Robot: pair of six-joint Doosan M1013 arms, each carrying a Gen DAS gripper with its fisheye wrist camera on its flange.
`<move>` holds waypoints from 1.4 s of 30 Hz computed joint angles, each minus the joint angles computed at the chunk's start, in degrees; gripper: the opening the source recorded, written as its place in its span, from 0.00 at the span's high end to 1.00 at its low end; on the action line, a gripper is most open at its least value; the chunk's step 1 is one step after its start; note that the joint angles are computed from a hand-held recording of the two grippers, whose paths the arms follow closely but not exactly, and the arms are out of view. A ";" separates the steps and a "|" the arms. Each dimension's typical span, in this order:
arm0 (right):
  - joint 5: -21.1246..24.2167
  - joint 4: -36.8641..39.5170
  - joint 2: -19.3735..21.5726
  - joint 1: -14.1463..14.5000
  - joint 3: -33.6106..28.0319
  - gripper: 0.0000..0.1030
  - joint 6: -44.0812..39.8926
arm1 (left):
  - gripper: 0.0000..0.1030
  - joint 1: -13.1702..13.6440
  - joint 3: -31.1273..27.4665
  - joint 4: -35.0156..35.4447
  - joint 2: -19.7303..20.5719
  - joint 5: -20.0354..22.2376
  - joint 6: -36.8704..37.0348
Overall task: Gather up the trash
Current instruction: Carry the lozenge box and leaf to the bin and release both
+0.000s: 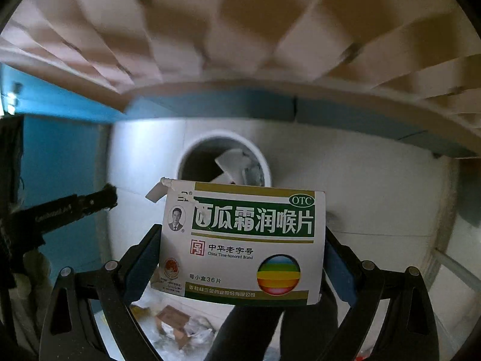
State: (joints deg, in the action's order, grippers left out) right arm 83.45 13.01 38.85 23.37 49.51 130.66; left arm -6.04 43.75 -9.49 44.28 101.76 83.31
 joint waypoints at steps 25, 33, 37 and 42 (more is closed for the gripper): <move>-1.29 4.01 12.03 1.39 -3.38 0.00 -10.11 | 0.03 2.56 4.12 0.46 2.37 -4.86 1.19; 1.89 -1.29 11.70 2.25 -5.31 0.00 -9.22 | 0.03 1.31 7.56 8.51 -2.28 -8.78 2.43; 4.12 -4.15 10.41 2.47 -5.94 0.00 -8.59 | 0.03 0.77 8.53 10.22 -4.73 -9.05 3.28; 7.17 -7.24 8.39 2.84 -8.08 0.00 -8.67 | 0.03 0.41 7.82 10.05 -7.33 -7.08 3.92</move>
State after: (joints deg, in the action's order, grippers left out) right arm 90.62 5.77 47.24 26.21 41.42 122.00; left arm -5.64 51.57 0.56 36.95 94.68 87.23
